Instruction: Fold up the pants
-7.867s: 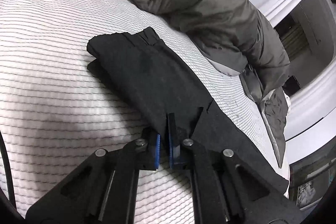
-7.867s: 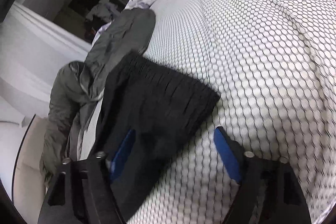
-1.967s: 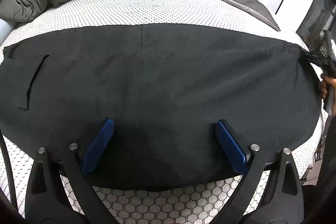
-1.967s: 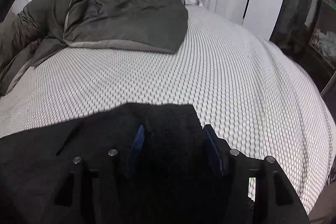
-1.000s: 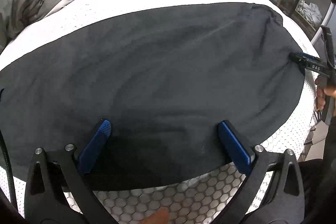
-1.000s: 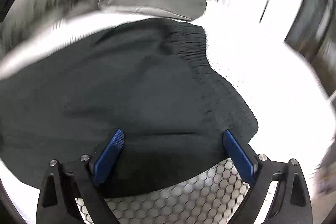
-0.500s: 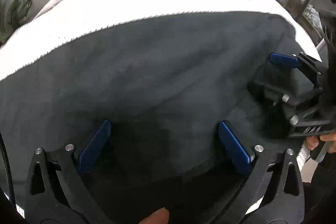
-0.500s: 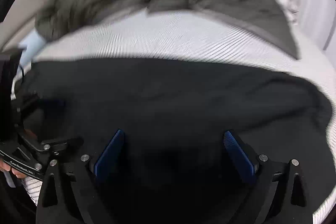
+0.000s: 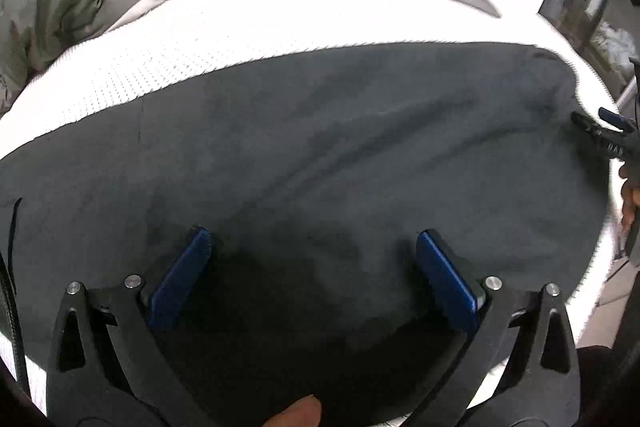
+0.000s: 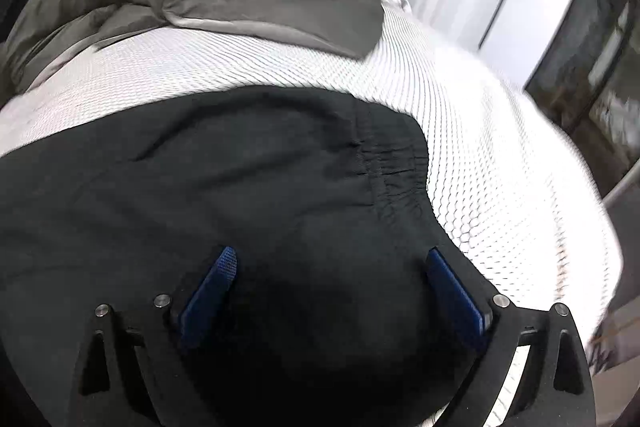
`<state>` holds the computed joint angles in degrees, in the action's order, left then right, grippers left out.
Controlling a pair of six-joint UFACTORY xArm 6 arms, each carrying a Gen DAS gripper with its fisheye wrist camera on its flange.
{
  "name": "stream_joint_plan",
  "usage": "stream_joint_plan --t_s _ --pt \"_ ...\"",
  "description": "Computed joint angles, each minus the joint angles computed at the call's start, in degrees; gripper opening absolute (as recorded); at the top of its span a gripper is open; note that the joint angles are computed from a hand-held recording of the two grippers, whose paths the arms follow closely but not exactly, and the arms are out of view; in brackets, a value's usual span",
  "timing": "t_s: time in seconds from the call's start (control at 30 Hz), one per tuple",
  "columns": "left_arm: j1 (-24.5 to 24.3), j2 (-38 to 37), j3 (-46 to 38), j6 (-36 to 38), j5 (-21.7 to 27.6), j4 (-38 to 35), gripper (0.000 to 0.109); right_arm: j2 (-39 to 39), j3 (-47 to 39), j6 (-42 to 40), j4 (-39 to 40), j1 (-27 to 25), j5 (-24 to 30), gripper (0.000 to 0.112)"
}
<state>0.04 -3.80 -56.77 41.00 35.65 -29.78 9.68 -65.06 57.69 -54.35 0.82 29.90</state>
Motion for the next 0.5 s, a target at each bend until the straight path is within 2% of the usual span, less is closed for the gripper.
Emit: stream_joint_plan --t_s 0.07,0.1,0.17,0.2,0.23,0.3,0.33,0.37,0.43,0.5 --pt "-0.61 -4.15 2.91 4.86 1.20 -5.77 0.102 -2.95 2.02 0.88 -0.50 2.48 -1.82 0.097" --pt "-1.32 -5.53 4.14 6.52 1.58 -7.76 0.102 -4.30 3.50 -2.14 2.80 3.68 -5.14 0.098" --pt "-3.46 -7.05 5.98 10.64 3.71 -8.90 0.102 -4.40 6.68 -13.51 14.37 5.77 -14.32 0.098" --pt "-4.80 -7.49 7.04 10.93 3.07 -7.57 0.102 -3.58 7.49 -19.50 20.37 7.00 -17.44 0.098" --pt "-6.44 -7.65 8.51 10.09 0.79 -4.71 0.102 -2.46 7.55 -25.50 26.37 8.93 -18.89 0.098" --pt "-7.19 -7.52 9.98 10.08 -1.52 -2.18 0.102 0.28 5.07 -34.94 31.62 11.92 -15.44 0.098" --pt "-6.81 -7.47 10.03 10.93 -1.16 -2.48 0.102 0.99 4.24 -37.36 30.65 12.82 -12.14 0.098" --pt "-5.64 -7.65 9.88 12.22 0.16 -3.38 0.102 0.51 5.36 -37.38 27.60 12.45 -11.23 0.098" --pt "-3.69 -7.83 9.74 12.66 1.33 -3.73 0.102 -0.81 7.71 -33.37 23.85 10.21 -12.78 0.098" --pt "-0.68 -6.69 8.79 12.02 1.62 -2.26 0.102 -3.60 9.89 -24.32 16.42 6.15 -11.73 0.098"
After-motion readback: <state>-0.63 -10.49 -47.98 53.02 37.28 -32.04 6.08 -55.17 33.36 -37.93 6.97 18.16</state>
